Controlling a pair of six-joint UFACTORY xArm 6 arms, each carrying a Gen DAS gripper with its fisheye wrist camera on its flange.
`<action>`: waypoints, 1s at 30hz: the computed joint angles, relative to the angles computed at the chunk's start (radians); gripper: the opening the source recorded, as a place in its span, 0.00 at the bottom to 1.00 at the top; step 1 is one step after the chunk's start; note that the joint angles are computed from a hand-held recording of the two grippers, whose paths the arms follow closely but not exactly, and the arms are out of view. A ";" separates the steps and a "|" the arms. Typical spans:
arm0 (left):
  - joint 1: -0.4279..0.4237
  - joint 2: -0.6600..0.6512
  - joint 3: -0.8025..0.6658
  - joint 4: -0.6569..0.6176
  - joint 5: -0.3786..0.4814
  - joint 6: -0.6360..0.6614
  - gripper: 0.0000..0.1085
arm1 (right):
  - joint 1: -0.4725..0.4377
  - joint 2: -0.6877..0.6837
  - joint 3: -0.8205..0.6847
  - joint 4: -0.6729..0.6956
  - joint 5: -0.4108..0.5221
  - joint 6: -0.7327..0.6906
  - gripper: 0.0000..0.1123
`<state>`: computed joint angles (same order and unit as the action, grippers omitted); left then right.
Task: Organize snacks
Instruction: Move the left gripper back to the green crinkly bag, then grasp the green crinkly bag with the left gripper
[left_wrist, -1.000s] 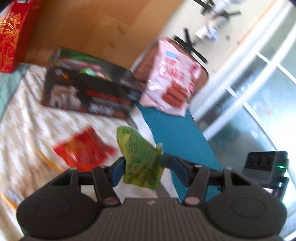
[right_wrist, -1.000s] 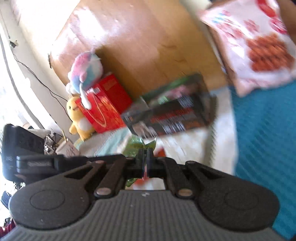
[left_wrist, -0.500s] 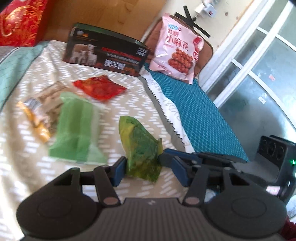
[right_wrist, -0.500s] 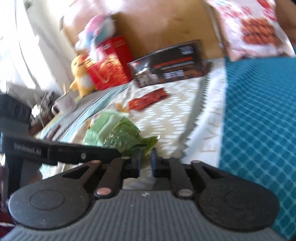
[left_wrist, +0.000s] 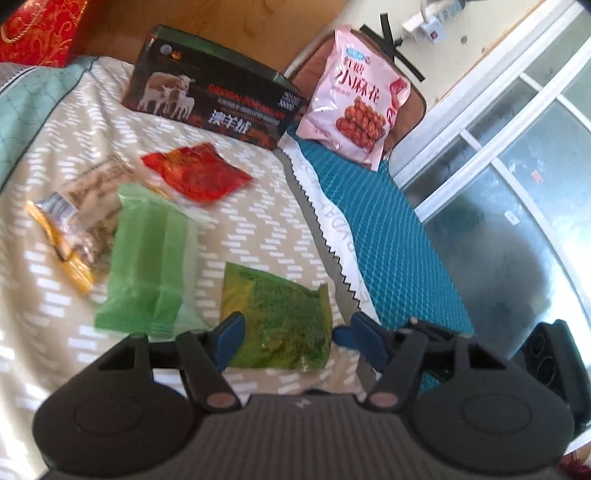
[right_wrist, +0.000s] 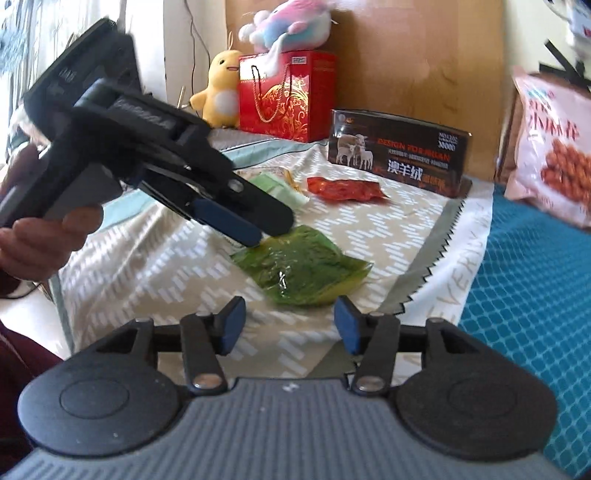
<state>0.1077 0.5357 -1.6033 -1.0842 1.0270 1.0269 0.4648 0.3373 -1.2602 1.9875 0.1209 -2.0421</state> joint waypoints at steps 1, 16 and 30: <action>-0.006 -0.003 0.004 0.001 -0.013 0.010 0.59 | 0.001 0.012 -0.017 0.028 -0.012 -0.028 0.53; -0.047 -0.041 0.064 0.028 -0.172 0.105 0.67 | 0.006 0.062 -0.085 -0.030 -0.079 0.011 0.63; -0.037 0.029 -0.039 -0.012 -0.062 0.063 0.54 | -0.012 0.096 -0.133 -0.004 0.018 0.060 0.24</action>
